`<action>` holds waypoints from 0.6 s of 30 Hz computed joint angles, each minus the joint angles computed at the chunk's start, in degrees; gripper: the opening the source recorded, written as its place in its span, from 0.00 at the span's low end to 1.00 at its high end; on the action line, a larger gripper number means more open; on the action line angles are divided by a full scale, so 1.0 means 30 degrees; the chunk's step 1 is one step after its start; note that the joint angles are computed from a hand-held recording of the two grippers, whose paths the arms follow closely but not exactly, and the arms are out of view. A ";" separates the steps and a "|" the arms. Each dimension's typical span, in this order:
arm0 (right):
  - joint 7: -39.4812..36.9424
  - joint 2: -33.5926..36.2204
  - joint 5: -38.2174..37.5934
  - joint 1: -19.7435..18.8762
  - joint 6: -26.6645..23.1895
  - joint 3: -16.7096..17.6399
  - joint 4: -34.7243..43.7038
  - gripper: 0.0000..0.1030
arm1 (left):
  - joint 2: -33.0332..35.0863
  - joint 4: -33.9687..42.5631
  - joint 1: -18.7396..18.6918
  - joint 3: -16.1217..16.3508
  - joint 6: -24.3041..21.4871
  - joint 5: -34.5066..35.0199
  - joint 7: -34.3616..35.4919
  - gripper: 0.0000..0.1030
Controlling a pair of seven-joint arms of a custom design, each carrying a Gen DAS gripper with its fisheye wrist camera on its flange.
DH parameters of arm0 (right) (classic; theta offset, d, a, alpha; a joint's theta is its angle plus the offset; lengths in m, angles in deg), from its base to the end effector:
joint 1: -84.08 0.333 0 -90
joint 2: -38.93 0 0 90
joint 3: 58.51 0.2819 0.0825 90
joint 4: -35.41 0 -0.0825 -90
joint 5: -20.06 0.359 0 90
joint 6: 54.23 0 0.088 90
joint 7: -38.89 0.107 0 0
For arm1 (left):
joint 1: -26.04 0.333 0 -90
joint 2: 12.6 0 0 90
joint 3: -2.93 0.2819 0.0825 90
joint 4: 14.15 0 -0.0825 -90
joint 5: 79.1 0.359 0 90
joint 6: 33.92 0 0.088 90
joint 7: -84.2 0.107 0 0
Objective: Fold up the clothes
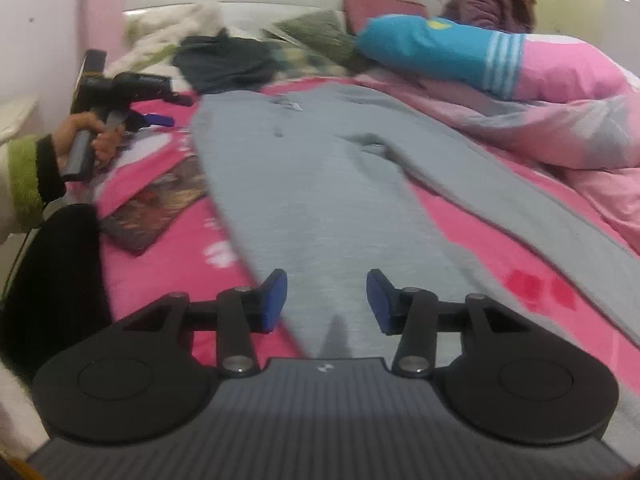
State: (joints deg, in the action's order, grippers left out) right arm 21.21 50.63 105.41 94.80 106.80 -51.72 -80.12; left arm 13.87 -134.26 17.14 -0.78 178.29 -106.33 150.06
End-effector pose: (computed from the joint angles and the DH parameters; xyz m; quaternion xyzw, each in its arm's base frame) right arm 0.5676 0.1261 0.3650 -0.8322 0.3156 -0.2087 0.4054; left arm 0.5871 -0.0659 0.3211 -0.7872 0.3256 -0.4738 0.2234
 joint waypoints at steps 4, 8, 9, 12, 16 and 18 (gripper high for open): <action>-0.0182 -0.0618 0.1301 -0.0011 0.0312 -0.0078 -0.0722 0.43 | -0.2511 -0.2112 -0.1971 0.0455 0.0155 -0.2811 0.2493 0.64; 0.0231 -0.0503 0.3334 -0.0245 0.0198 -0.0657 -0.0591 0.46 | -0.3882 -0.2633 -0.3568 -0.0282 0.0601 -0.5340 0.6068 0.69; 0.1021 -0.0319 0.3304 -0.0340 0.0167 -0.0824 -0.0410 0.46 | -0.3970 -0.2542 -0.3765 -0.0646 0.0549 -0.5425 0.6680 0.69; 0.4422 0.0660 0.2427 -0.0863 -0.0705 -0.1123 0.0688 0.46 | -0.3298 -0.1560 -0.3939 -0.1777 -0.0049 -0.3500 0.6965 0.71; 1.0220 0.3744 -0.2022 -0.1393 -0.2256 -0.1023 0.4329 0.43 | -0.1137 0.1576 -0.5984 -0.1223 -0.2467 -0.2717 0.8059 0.70; 1.2898 0.5603 -0.4375 -0.1398 -0.2893 -0.1100 0.6513 0.39 | -0.0109 0.3275 -0.8219 0.0484 -0.3918 -0.3660 0.9057 0.70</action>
State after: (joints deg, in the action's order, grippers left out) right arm 59.90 67.44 92.28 90.61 98.12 -55.03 -60.58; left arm 13.54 -124.44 -7.52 0.67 166.54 -117.31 177.23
